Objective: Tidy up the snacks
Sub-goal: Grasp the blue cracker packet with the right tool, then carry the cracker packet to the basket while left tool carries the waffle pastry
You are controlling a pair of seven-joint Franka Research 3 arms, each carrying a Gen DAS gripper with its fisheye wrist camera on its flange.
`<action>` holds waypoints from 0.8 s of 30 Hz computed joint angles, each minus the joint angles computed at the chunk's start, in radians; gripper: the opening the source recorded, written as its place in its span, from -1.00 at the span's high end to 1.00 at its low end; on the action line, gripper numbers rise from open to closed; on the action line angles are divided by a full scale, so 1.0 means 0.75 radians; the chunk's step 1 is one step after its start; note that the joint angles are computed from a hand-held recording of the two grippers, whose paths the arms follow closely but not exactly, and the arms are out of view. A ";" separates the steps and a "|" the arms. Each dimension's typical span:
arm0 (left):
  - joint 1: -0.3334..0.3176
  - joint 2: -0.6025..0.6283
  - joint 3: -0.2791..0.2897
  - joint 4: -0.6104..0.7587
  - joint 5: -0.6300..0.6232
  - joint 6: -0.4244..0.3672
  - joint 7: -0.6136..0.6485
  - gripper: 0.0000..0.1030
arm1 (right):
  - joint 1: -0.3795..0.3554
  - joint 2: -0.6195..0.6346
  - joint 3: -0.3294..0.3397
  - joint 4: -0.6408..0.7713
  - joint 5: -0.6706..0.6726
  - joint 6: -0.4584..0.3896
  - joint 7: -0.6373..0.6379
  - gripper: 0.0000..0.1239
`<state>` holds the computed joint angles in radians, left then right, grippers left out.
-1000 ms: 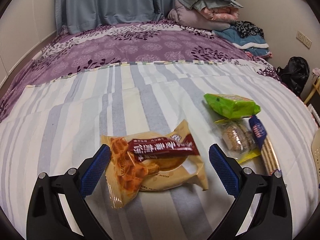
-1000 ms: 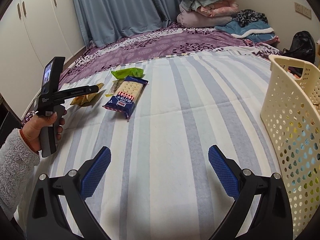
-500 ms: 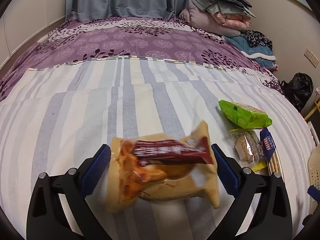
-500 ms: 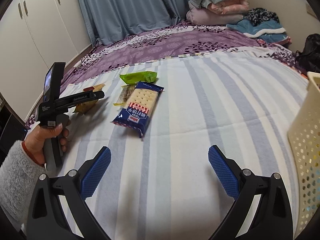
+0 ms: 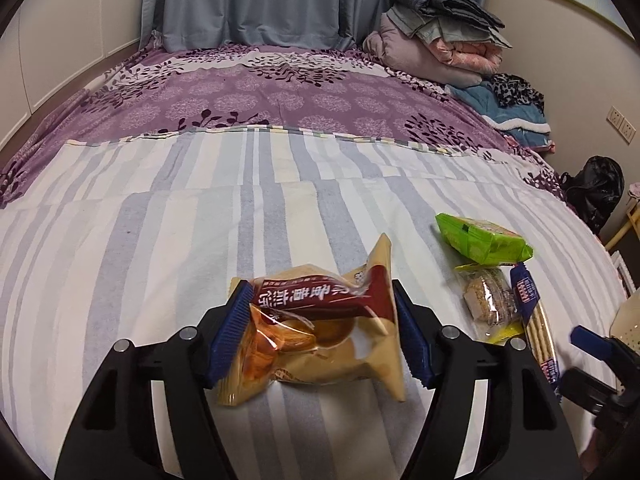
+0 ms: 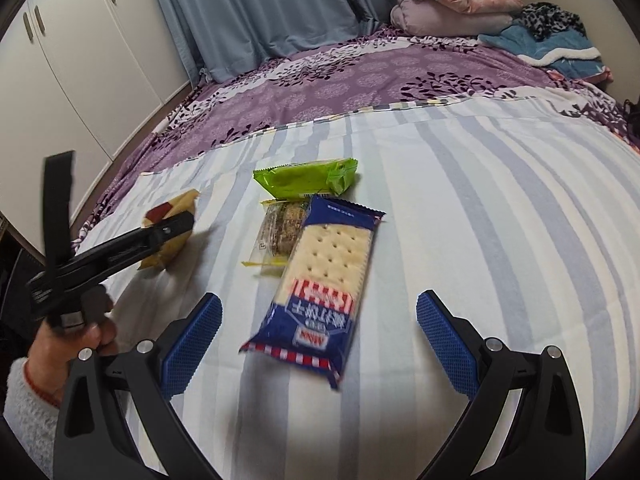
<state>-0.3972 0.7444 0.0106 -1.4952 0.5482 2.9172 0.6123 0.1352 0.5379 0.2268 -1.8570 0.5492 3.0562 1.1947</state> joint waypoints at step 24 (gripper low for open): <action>-0.091 -0.149 0.102 -0.226 0.107 0.132 -0.153 -0.29 | 0.048 -0.077 -0.063 -0.138 -0.217 0.109 0.160 0.28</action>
<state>-0.4652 0.6330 0.0868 -1.6643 0.6286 3.0162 0.4976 0.1714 0.4797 0.1794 -1.9601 0.3863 3.1378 1.3144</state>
